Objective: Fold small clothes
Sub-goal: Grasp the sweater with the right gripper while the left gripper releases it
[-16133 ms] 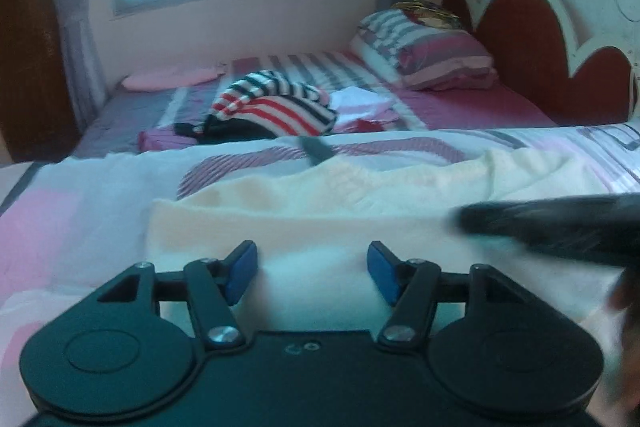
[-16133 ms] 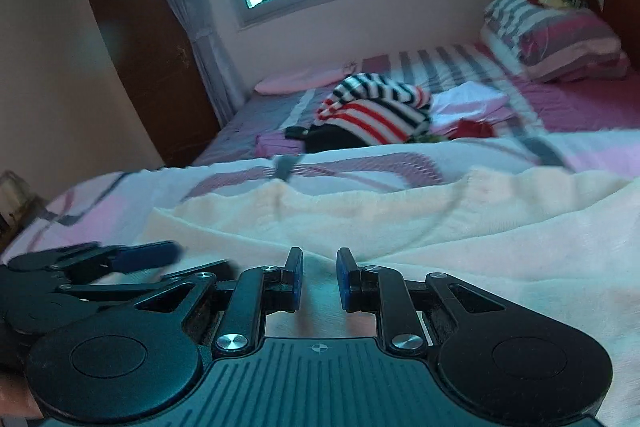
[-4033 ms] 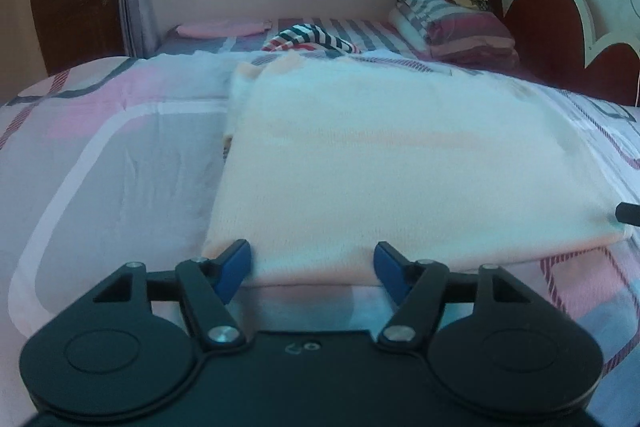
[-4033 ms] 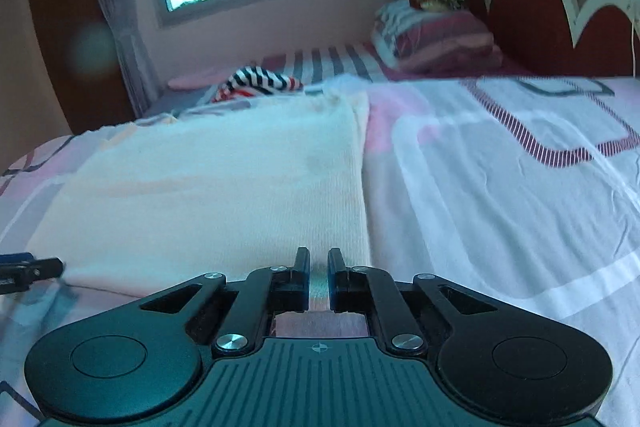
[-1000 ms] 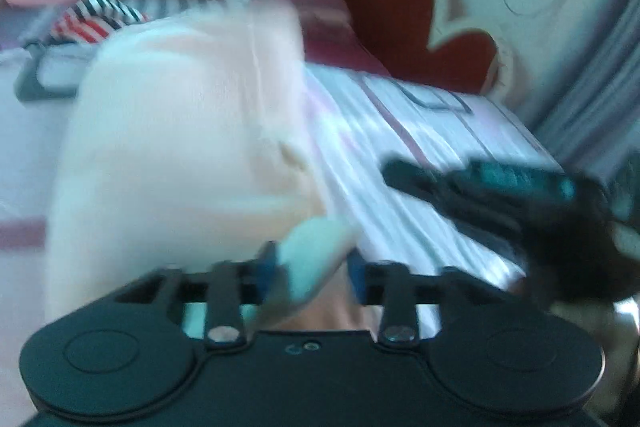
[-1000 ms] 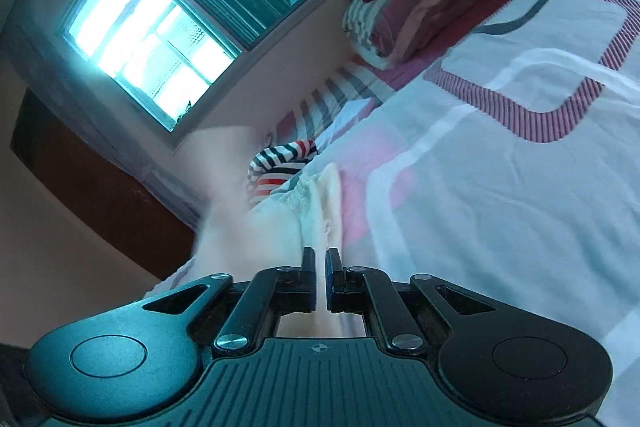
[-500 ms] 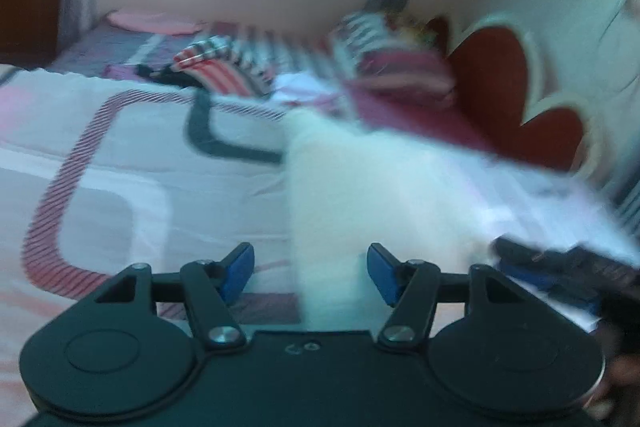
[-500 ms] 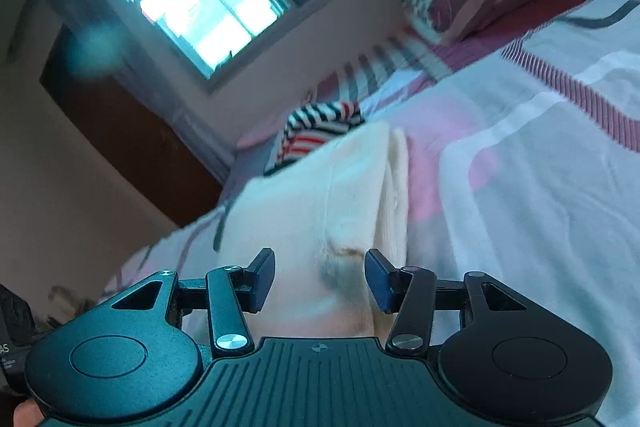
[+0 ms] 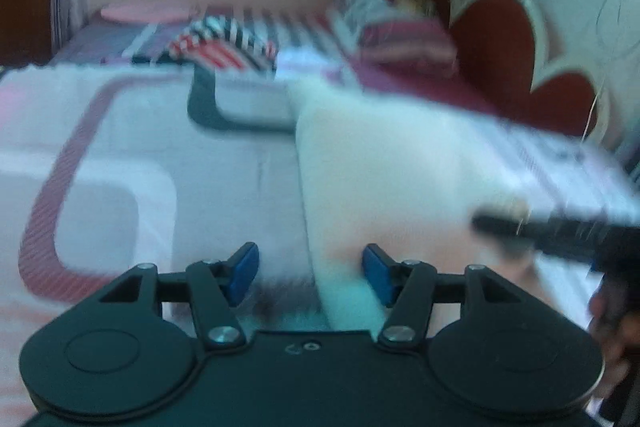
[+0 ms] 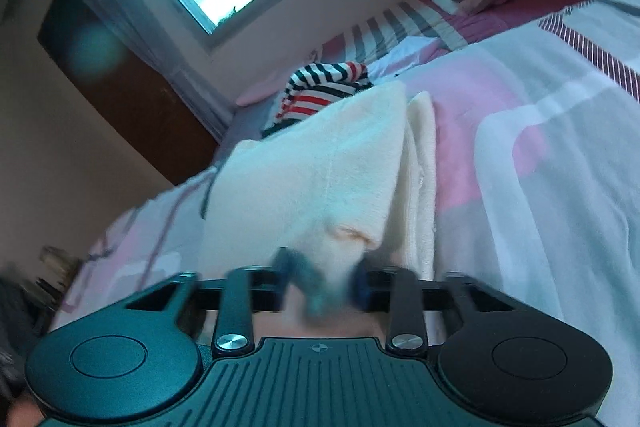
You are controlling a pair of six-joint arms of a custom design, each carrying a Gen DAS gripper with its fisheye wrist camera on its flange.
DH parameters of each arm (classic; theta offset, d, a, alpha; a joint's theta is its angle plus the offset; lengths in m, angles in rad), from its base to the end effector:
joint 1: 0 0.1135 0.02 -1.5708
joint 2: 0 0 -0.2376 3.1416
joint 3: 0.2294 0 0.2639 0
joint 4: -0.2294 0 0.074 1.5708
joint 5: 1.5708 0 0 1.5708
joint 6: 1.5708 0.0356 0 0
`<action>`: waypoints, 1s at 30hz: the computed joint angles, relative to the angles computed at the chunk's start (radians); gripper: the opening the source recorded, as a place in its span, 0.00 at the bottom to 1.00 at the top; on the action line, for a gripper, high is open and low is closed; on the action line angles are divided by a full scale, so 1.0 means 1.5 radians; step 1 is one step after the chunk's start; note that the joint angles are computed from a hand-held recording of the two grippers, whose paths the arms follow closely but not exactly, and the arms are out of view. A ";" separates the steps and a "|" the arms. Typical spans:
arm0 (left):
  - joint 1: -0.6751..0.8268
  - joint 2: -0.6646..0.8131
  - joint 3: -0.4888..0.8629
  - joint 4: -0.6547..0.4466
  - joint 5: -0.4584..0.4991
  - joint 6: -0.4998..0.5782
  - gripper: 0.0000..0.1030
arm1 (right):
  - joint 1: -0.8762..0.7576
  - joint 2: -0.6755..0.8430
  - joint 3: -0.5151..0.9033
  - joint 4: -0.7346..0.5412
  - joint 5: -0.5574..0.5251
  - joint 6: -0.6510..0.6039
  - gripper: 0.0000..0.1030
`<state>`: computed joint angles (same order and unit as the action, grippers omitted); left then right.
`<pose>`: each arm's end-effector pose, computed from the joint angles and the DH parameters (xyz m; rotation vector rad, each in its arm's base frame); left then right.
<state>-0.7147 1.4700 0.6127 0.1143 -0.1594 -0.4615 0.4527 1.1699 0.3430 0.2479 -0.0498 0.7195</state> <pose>0.2228 -0.1858 0.1210 0.2138 2.3288 -0.4143 0.2125 0.1053 0.1238 0.2681 2.2250 0.7170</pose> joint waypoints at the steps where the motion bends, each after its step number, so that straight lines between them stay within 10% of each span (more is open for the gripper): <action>1: 0.014 0.008 0.006 0.011 0.011 -0.001 0.55 | 0.004 0.005 0.005 -0.003 0.008 -0.009 0.18; 12: 0.000 0.101 0.109 -0.045 0.062 0.013 0.53 | 0.022 -0.093 -0.002 -0.112 0.062 -0.066 0.11; 21: -0.016 0.060 0.042 -0.035 0.049 0.012 0.56 | -0.035 -0.038 -0.018 -0.051 -0.033 -0.029 0.18; 30: -0.130 -0.146 -0.135 -0.075 -0.046 -0.022 0.60 | 0.207 -0.481 -0.150 -0.428 0.212 0.077 0.18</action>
